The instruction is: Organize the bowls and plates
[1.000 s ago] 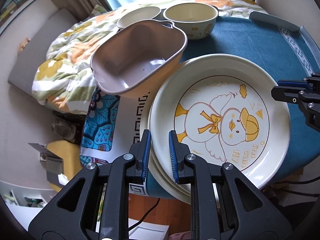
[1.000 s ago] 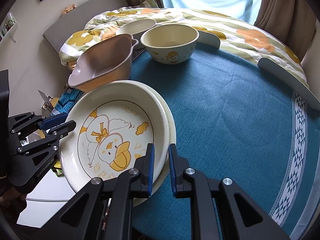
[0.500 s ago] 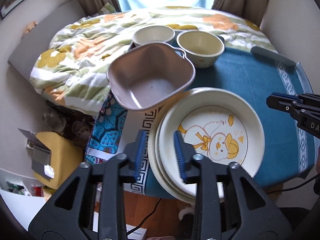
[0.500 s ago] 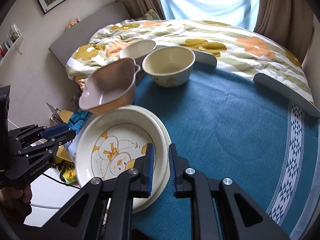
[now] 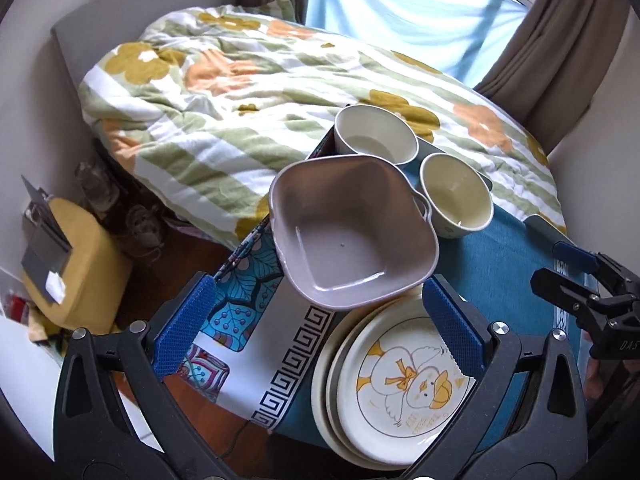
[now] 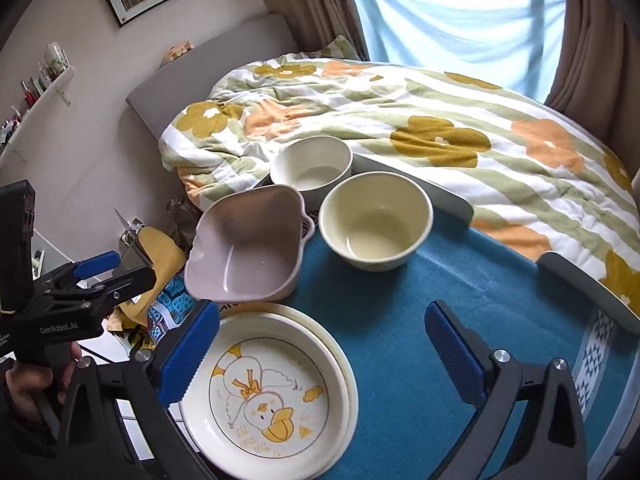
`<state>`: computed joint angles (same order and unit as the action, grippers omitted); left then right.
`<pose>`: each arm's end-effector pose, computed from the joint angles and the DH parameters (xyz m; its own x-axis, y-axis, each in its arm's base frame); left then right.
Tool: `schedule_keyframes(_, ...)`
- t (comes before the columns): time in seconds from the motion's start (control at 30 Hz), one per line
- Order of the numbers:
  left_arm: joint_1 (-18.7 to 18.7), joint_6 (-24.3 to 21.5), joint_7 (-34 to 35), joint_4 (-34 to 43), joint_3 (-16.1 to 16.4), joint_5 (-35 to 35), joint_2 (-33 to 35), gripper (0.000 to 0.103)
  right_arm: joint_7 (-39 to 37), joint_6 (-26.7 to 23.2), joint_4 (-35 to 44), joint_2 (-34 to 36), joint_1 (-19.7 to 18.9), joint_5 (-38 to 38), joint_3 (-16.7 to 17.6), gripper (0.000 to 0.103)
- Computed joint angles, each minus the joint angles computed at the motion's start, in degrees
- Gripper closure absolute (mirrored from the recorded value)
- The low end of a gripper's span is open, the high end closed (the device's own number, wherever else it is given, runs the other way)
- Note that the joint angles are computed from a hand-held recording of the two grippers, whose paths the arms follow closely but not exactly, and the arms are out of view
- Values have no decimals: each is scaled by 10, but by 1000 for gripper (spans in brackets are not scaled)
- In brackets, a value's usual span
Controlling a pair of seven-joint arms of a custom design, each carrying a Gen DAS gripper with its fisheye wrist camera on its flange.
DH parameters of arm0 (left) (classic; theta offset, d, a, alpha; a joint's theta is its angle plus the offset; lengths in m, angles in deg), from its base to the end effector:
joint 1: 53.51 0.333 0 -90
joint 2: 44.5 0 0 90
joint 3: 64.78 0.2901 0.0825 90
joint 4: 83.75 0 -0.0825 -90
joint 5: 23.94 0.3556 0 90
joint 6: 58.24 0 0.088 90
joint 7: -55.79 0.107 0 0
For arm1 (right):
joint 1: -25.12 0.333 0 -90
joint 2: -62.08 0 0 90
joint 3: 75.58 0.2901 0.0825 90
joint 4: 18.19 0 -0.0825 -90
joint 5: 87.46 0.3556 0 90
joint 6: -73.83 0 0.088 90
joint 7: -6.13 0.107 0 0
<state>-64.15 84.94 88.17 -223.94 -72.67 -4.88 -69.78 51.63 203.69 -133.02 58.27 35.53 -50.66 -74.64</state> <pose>0.4121 -0.1447 0.5007 0.3987 -0.9026 0.1624 -0.7441 -0.4218 -0.5181 0.5305 0.1224 0.5093 0.6340 -0.7300 -0.2551 -0.7208 -0.4384 -0.5369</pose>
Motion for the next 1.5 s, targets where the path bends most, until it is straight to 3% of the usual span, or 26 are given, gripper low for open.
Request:
schedule_keyframes(0.17, -10, 43, 51, -14, 45, -66, 34, 5, 35, -19, 53, 67, 17, -21, 15, 4)
schedule_keyframes(0.27, -12, 62, 99, -12, 63, -114, 61, 12, 49, -20, 76, 99, 27, -34, 22, 18)
schedule_keyframes(0.33, -12, 74, 130, -9, 70, -145, 80, 14, 66, -24, 95, 123, 34, -49, 24, 33)
schedule_keyframes(0.53, 3, 85, 208, 18, 71, -218, 128, 28, 106, -40, 144, 176, 44, -77, 26, 49)
schedule_keyframes(0.7, 25, 78, 246, 35, 59, -246, 154, 51, 119, -51, 169, 201, 47, -87, 27, 70)
schedule_keyframes(0.77, 32, 74, 256, 40, 55, -255, 162, 72, 123, -56, 174, 207, 48, -88, 28, 72)
schedule_keyframes(0.83, 36, 71, 269, 44, 53, -269, 168, 88, 124, -54, 175, 210, 49, -88, 28, 83)
schedule_keyframes(0.97, 48, 72, 273, 41, 45, -266, 167, 92, 125, -42, 168, 206, 52, -96, 27, 91)
schedule_keyframes(1.23, 52, 69, 259, 32, 36, -215, 137, 92, 122, -8, 124, 170, 52, -74, 31, 92)
schedule_keyframes(1.5, 28, 28, 195, 35, 15, -137, 56, 92, 95, 14, 35, 60, 37, -14, 24, 92)
